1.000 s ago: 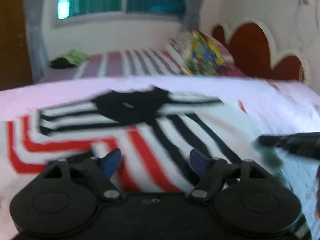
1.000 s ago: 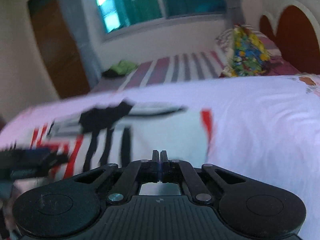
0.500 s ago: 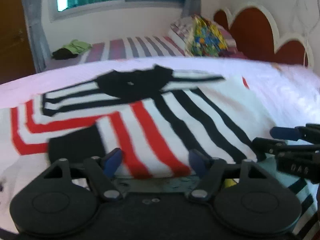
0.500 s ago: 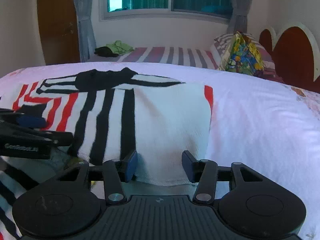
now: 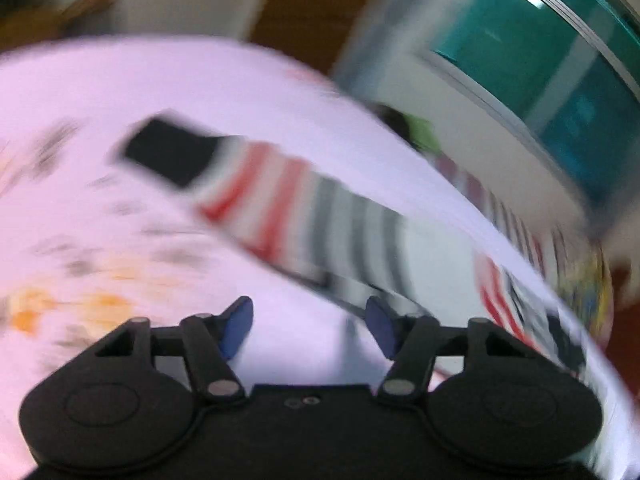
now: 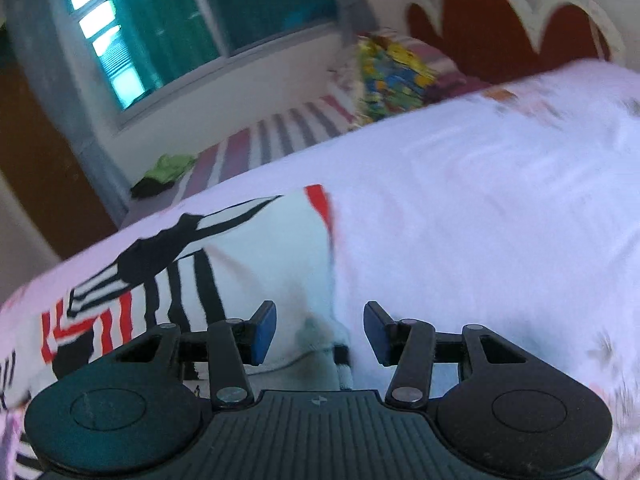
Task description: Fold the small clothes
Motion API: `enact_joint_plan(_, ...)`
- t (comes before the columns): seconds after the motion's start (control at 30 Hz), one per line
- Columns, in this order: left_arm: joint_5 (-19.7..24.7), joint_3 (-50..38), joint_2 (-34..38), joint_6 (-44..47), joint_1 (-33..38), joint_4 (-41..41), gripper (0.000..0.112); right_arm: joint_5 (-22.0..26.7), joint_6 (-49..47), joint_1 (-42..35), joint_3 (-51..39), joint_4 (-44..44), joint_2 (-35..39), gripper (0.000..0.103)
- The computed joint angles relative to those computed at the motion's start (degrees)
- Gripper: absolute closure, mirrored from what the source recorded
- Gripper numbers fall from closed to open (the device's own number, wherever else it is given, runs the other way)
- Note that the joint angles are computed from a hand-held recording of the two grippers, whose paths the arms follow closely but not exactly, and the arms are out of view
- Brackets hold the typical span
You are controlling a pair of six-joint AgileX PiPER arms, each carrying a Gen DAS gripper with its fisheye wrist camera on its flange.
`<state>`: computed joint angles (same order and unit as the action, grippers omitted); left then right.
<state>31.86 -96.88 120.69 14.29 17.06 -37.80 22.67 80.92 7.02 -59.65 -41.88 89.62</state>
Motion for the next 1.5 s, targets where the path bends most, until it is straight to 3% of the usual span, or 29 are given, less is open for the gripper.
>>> enact_joint_plan(0.07, 3.3, -3.92, 3.99, 3.45, 4.17, -9.26, 0.071, 3.21, 2.52, 1.8, -1.01, -0.83, 0.12, 0.054)
enact_joint_plan(0.1, 4.26, -5.3, 5.36, 4.61, 5.23, -11.97, 0.073, 4.32, 3.72, 2.63, -1.39, -0.95, 0.19, 0.054)
enact_joint_plan(0.2, 6.93, -10.16, 9.11, 3.94, 6.9, -15.78, 0.074, 7.47, 7.72, 5.06, -2.62, -1.58, 0.19, 0.054)
enact_joint_plan(0.43, 7.7, -16.14, 14.71, 3.73, 9.35, -23.79, 0.075, 16.74, 10.89, 9.85, -8.51, -2.61, 1.58, 0.054)
enact_joint_plan(0.53, 9.19, -22.99, 18.34, -0.53, 9.41, -20.23, 0.081, 18.95, 10.83, 10.42, -10.1, -2.41, 1.87, 0.054)
enact_joint_plan(0.6, 12.47, -30.06, 20.91, -3.24, 8.51, -13.67, 0.092, 19.26, 10.02, 10.34, -10.88, -2.02, 2.2, 0.054)
enact_joint_plan(0.63, 15.31, -34.04, 22.1, -1.57, 7.77, -11.22, 0.108, 19.29, 9.82, 10.62, -10.99, -2.34, 2.26, 0.054)
enact_joint_plan(0.67, 16.7, -35.73, 21.79, 2.4, 6.56, -10.77, 0.108, 19.36, 9.71, 10.98, -11.32, -2.91, 2.65, 0.054)
enact_joint_plan(0.77, 14.09, -29.68, 15.68, 14.84, 2.18, -13.32, 0.108, 18.75, 9.74, 11.91, -11.5, -4.7, 3.63, 0.054)
enact_joint_plan(0.93, 11.41, -21.91, 8.82, 19.5, -7.15, -15.18, 0.108, 15.94, 11.51, 12.43, -10.32, -7.43, 4.23, 0.054)
enact_joint_plan(1.13, 8.02, -18.89, 6.68, 18.39, -21.73, -8.48, 0.108, 11.57, 12.79, 10.05, -6.77, -9.67, 2.3, 0.054)
enact_joint_plan(1.33, 8.71, -27.92, 13.63, 9.24, -34.28, 5.35, 0.108, 5.09, 7.78, 4.46, -0.91, -5.97, -2.64, 0.054)
enact_joint_plan(1.43, 6.24, -24.76, 12.89, 6.84, -38.79, 11.0, 0.107, 2.05, 3.22, 1.71, 1.4, -2.4, -4.79, 0.054)
enact_joint_plan(1.5, 7.12, -22.58, 12.25, 7.73, -39.77, 10.59, 0.09, -1.02, -1.79, -0.48, 2.67, 2.1, -5.92, 0.054)
